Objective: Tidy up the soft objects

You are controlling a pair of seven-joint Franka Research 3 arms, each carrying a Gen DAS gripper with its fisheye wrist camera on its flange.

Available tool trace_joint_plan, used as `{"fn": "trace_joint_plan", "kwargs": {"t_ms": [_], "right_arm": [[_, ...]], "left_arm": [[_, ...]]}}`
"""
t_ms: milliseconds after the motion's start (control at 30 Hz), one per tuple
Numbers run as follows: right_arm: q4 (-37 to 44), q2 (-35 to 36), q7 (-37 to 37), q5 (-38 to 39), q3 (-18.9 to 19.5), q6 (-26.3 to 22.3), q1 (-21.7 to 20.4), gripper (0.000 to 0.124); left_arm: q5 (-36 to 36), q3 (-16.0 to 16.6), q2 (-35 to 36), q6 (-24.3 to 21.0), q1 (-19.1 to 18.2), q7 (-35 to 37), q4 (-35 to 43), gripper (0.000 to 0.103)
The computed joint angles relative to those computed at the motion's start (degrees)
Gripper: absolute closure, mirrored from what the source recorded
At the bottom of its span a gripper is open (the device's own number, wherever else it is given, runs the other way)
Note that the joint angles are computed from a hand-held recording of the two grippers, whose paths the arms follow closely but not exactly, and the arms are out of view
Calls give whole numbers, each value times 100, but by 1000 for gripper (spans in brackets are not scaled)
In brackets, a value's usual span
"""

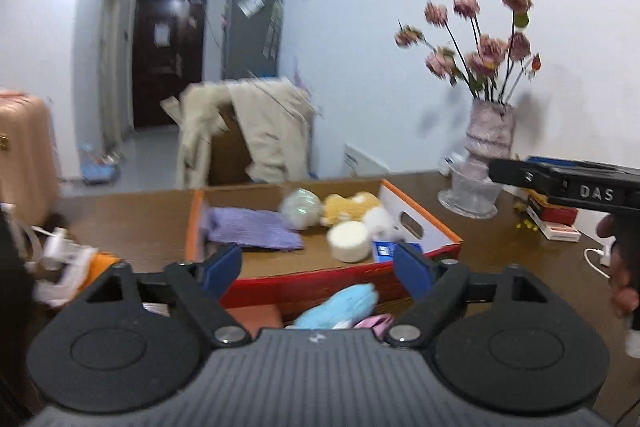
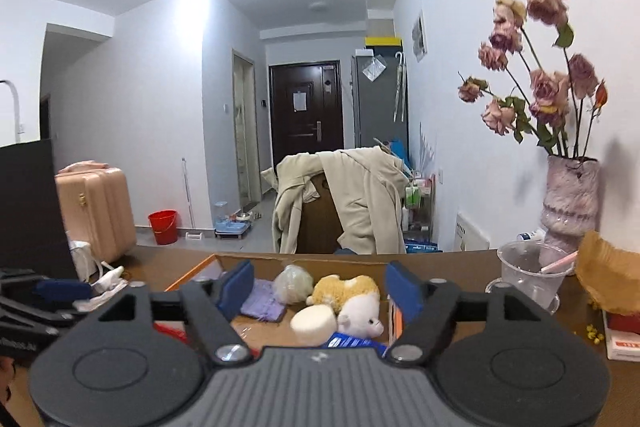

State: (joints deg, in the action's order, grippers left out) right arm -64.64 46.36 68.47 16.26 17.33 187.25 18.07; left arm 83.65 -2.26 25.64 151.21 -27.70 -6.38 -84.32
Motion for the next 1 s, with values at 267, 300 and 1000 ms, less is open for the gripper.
{"fn": "trace_joint_plan", "kwargs": {"t_ms": [267, 300, 1000], "right_arm": [[-3086, -1158, 510, -833, 1543, 1519, -1254, 38], [-3340, -1269, 644, -835, 1555, 1575, -1278, 38], [-3057, -1108, 2069, -2150, 1500, 593, -1023, 69]], "left_arm": [[1050, -383, -1299, -552, -11, -1473, -2106, 4], [1047, -465, -1400, -560, 43, -1581, -2304, 4], [1002, -752, -1362, 326, 1125, -2049, -2475, 24]]}}
